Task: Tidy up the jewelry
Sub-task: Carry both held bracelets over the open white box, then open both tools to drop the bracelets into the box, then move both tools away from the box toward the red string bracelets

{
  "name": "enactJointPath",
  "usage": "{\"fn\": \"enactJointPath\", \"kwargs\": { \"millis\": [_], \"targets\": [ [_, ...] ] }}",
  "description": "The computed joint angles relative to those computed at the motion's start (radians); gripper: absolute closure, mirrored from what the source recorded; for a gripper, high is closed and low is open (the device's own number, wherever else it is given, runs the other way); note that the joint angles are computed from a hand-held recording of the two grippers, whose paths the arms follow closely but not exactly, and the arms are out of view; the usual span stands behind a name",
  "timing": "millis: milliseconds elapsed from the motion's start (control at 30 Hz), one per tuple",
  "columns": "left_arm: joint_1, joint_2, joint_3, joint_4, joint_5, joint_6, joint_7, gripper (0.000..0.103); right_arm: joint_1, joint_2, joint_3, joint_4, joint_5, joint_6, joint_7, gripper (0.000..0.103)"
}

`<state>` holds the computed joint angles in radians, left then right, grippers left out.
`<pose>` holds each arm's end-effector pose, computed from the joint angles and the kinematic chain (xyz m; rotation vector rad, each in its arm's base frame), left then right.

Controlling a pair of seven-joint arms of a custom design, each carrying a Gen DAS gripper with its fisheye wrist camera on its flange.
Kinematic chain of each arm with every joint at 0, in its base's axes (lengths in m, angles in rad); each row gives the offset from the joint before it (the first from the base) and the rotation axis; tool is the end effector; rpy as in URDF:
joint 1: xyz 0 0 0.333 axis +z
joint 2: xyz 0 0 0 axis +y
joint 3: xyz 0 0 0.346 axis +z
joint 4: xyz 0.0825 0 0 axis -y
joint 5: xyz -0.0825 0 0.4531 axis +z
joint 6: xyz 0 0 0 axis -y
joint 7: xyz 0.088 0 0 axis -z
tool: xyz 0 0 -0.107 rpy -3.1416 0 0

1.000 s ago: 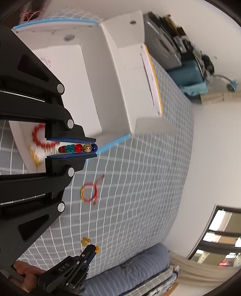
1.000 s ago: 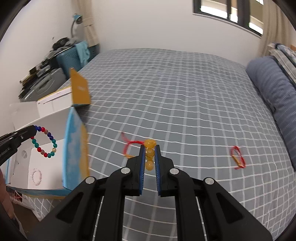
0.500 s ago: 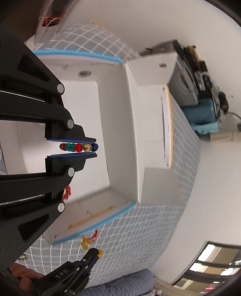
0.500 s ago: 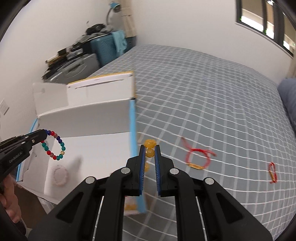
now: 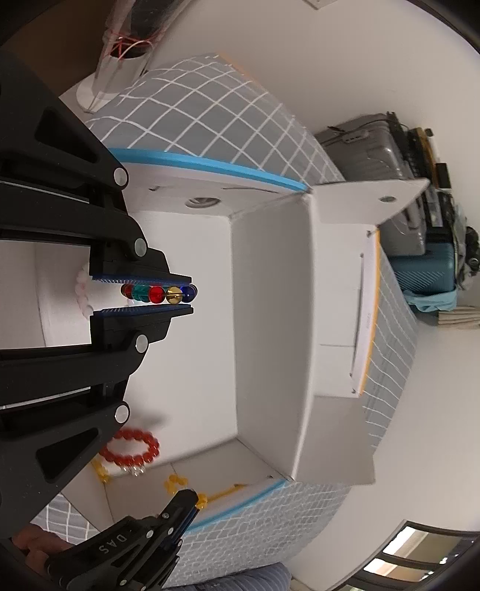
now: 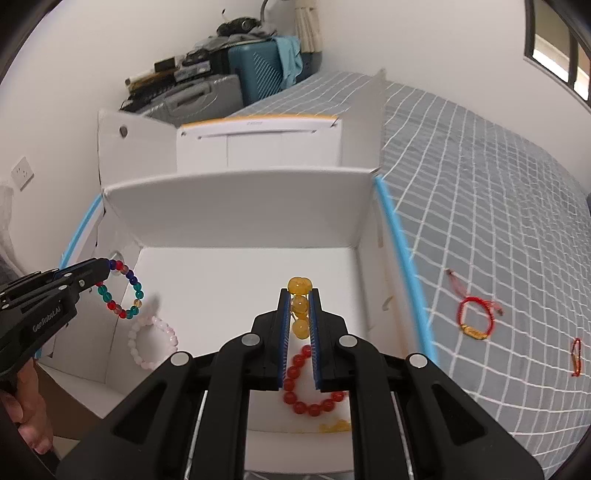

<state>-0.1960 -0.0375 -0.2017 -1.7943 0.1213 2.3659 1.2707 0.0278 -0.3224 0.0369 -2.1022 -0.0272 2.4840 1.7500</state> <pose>0.6116 -0.2577 0.6413 -1.7473 2.0515 -0.6979 0.5640 0.0393 0.6493 -1.7079 1.8816 -0.6117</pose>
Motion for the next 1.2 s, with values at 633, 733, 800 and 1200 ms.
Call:
{"fn": "enactJointPath", "kwargs": {
  "millis": [633, 733, 800, 1200],
  "targets": [
    [0.009, 0.003, 0.004, -0.029, -0.011, -0.023, 0.008, 0.092, 0.029, 0.059, 0.005, 0.012, -0.038, -0.042, 0.034, 0.091],
    [0.009, -0.003, 0.004, -0.032, -0.007, -0.024, 0.001, 0.081, 0.03, 0.044, 0.004, 0.001, -0.034, -0.032, 0.033, 0.083],
    [0.008, -0.016, 0.005, -0.045, -0.02, -0.004, 0.013, 0.071, 0.025, 0.03, 0.005, -0.008, -0.039, -0.017, 0.039, 0.071],
    [-0.006, -0.053, -0.011, -0.046, 0.085, 0.054, -0.078, 0.027, -0.054, -0.086, 0.021, -0.057, -0.097, 0.069, 0.049, 0.02]
  ]
}}
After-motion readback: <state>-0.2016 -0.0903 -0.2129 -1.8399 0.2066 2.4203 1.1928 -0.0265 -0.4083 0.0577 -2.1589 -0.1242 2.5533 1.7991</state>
